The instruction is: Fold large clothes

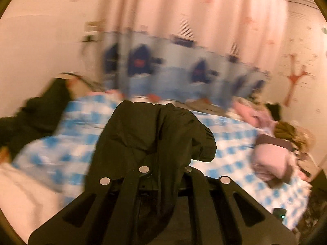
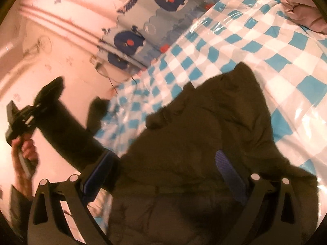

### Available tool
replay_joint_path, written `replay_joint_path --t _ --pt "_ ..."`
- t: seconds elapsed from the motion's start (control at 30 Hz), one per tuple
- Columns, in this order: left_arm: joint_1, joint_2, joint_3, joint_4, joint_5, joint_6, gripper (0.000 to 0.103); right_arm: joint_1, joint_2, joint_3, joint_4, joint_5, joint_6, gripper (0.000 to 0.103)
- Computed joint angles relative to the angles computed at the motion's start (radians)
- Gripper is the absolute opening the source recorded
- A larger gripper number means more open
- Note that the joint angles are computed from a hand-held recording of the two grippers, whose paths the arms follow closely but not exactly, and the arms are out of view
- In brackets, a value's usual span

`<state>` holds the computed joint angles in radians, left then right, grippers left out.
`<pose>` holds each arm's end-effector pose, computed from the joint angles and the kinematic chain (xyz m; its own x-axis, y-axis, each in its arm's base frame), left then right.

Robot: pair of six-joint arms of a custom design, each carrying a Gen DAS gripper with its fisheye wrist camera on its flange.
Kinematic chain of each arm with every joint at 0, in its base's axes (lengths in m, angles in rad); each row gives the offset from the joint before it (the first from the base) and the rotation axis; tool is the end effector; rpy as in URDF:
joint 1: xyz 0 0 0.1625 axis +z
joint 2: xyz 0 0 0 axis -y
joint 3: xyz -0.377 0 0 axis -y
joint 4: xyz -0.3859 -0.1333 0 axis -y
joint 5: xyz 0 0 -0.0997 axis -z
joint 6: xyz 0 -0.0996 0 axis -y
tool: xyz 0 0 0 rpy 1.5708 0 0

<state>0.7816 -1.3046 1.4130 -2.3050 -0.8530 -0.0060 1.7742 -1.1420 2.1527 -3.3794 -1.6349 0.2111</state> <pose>-0.2912 -0.5691 0.4821 -0.8075 0.2598 -0.5296 0.5704 0.5725 -0.5889 0.2258 -0.4665 0.1804 -0.9943 -0.0099 -0.1063 0.0688 0.7015 -0.7094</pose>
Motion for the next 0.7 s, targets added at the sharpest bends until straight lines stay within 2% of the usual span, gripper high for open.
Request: replay_joint_path --t 0.1,0.13,0.23,0.33,0.43,0.57,0.63,0.7 --pt "-0.009 0.053 0.085 -0.104 -0.110 -0.020 0.002 -0.055 -0.064 0.037 -0.001 0.087 0.041 0.096" --pt "-0.013 0.067 0.108 -0.130 -0.124 -0.024 0.002 -0.073 -0.079 0.048 -0.004 0.118 0.056 0.096" --pt "0.000 0.134 0.175 -0.220 -0.229 -0.030 0.002 -0.181 -0.122 0.095 -0.024 0.296 0.138 0.096" --pt "0.029 0.172 0.245 -0.283 -0.307 -0.033 0.002 -0.280 -0.121 0.120 -0.045 0.467 0.227 0.096" --pt "0.069 0.234 0.302 -0.340 -0.372 -0.050 0.002 -0.341 -0.104 0.137 -0.093 0.569 0.286 0.096" --pt "0.112 0.311 0.350 -0.351 -0.414 -0.057 0.002 -0.365 -0.098 0.137 -0.089 0.611 0.302 0.096" --pt "0.125 0.345 0.350 -0.269 -0.402 -0.048 0.005 -0.367 -0.093 0.136 -0.089 0.615 0.307 0.096" --pt "0.123 0.344 0.368 -0.220 -0.360 -0.020 0.019 -0.364 -0.097 0.136 -0.080 0.598 0.307 0.096"
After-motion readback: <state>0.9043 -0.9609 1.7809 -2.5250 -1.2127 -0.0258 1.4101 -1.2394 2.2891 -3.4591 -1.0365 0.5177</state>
